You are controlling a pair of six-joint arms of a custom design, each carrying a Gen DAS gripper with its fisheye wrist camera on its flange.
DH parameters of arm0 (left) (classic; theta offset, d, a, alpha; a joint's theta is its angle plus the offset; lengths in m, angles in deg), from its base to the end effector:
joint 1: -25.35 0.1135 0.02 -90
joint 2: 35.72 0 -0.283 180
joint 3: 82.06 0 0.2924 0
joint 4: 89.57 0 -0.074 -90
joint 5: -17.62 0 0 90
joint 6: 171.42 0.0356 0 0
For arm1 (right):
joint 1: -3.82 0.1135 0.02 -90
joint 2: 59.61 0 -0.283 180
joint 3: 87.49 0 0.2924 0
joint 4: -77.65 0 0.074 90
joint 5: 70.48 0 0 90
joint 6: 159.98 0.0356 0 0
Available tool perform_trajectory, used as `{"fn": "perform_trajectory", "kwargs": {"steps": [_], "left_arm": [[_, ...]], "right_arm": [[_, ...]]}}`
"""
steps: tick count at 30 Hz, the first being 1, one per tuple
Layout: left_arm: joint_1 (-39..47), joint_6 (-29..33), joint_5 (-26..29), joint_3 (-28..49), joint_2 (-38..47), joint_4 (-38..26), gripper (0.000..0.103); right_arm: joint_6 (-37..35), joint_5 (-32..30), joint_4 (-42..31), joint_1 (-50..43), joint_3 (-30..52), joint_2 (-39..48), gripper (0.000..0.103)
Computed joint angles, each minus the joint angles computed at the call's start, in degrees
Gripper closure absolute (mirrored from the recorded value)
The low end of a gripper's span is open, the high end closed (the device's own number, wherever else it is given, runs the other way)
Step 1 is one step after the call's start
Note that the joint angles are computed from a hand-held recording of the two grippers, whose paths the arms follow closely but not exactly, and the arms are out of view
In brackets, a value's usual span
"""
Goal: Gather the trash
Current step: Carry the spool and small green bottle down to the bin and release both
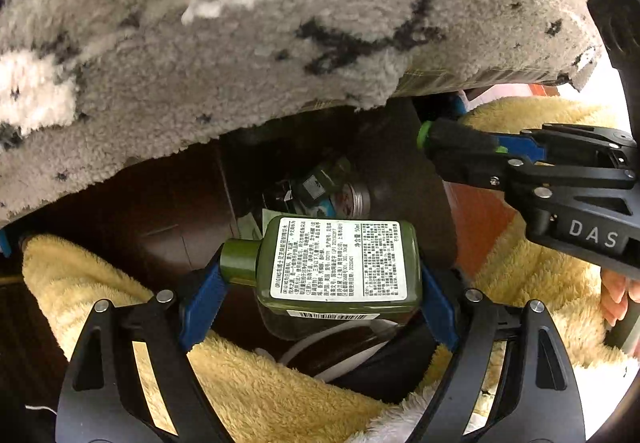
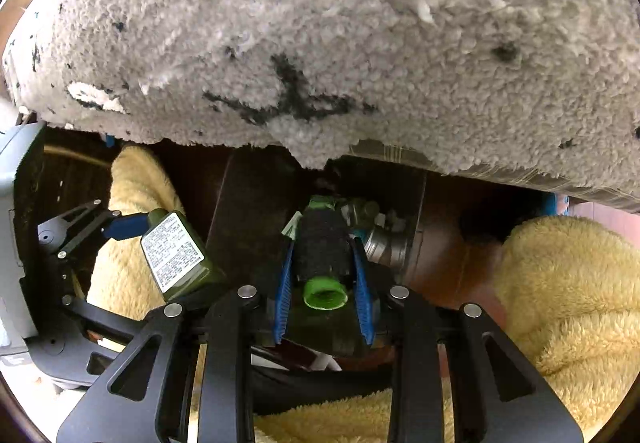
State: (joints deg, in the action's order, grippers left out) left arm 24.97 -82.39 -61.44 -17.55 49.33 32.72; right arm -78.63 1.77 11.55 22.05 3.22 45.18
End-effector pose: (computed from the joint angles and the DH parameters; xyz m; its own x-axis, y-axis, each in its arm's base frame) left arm 0.2915 -0.0087 0.1862 -0.9796 -0.0101 -0.2005 0.0286 0.9815 -0.1892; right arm 0.3711 0.1336 0.2097 -0.8730 -0.4383 -0.2138 -0.4841 0.8319 0.2713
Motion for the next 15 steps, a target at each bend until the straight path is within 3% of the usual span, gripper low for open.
{"fn": "perform_trajectory", "kwargs": {"steps": [3, 5, 7, 9, 15], "left_arm": [[0.0, -0.9, 0.6, 1.1, 1.2, -0.1, 0.022], [0.2, -1.0, 0.8, 1.4, 1.0, -0.3, 0.017], [0.3, -1.2, 0.9, 1.5, 0.5, -0.5, 0.010], [0.2, -1.6, 0.9, 1.6, 0.0, -0.7, 0.008], [-0.5, -2.7, -0.1, 2.1, -2.1, -1.6, 0.008]], "right_arm": [[0.3, -0.1, 0.0, -0.2, 0.2, 0.0, 0.073], [0.3, -0.1, 0.1, -0.6, 0.4, -0.3, 0.062], [0.1, -0.3, -0.2, -1.1, 0.9, -0.5, 0.058], [0.4, -0.4, 0.0, -1.3, 1.0, -0.9, 0.057], [1.3, 0.1, 1.2, -2.3, 0.2, -3.6, 0.041]]}}
